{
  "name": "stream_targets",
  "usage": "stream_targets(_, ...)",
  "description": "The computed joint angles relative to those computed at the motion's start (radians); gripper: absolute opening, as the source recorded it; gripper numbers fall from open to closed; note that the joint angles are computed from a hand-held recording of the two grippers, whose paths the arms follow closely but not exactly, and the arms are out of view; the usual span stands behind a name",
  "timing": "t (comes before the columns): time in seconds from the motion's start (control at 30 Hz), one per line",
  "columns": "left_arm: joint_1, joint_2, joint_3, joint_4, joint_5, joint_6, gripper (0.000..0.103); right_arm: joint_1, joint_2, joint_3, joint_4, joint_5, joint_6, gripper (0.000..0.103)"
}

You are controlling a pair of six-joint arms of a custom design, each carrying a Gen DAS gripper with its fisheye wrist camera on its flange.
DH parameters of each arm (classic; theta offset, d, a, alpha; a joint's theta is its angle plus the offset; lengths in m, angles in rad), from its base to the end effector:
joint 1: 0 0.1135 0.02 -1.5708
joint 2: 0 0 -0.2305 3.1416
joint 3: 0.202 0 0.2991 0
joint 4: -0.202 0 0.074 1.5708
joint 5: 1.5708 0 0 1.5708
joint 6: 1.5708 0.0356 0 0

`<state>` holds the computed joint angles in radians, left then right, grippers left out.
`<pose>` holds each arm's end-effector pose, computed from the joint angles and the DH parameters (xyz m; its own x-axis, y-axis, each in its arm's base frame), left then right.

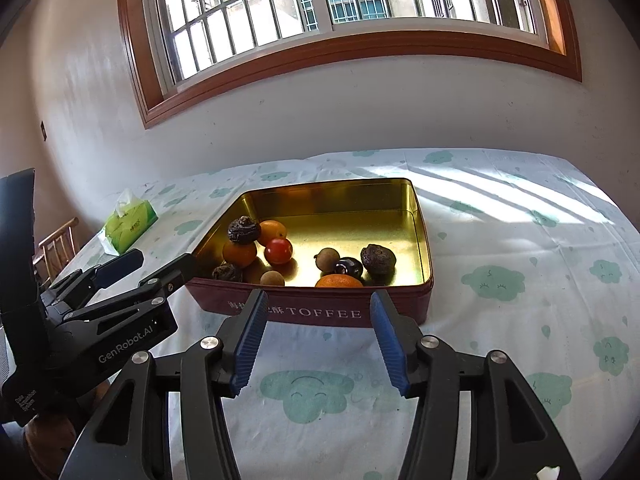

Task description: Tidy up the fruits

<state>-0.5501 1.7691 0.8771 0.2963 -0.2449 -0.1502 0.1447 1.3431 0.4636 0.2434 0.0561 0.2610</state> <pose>0.3335 -0.1944 0.0882 -0.5232 0.1506 -0.8388 0.2607 0.9653 0.0106 0.2864 0.0397 0.0855 -0.5936 0.1739 -0.7858 0.0557 0.9829 0.1754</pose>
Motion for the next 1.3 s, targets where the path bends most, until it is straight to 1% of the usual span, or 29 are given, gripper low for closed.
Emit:
stream_targets(0.13, -0.018, -0.067, -0.079, 0.021, -0.035, 0.003, 0.076, 0.04, -0.08, -0.055, -0.019, 0.039, 0.01, 0.059)
stream_targets(0.27, -0.029, -0.142, -0.156, 0.043, -0.057, 0.0, 0.079, 0.081, -0.162, -0.104, -0.038, 0.083, 0.017, 0.061)
stream_targets(0.33, -0.034, -0.175, -0.181, 0.038, -0.068, 0.001, 0.082, 0.09, -0.196, -0.12, -0.053, 0.09, 0.019, 0.064)
stream_targets(0.47, -0.036, -0.245, -0.234, 0.033, -0.064, -0.001, 0.084, 0.117, -0.27, -0.151, -0.089, 0.116, 0.026, 0.065)
stream_targets(0.7, -0.048, -0.346, -0.304, 0.021, -0.066, 0.014, 0.089, 0.156, -0.366, -0.186, -0.148, 0.15, 0.035, 0.066)
stream_targets(1.07, -0.044, -0.474, -0.377, -0.017, -0.067, 0.011, 0.09, 0.211, -0.517, -0.234, -0.232, 0.203, 0.04, 0.066)
stream_targets(1.3, -0.04, -0.544, -0.414, -0.034, -0.07, 0.009, 0.092, 0.24, -0.579, -0.249, -0.271, 0.232, 0.043, 0.066)
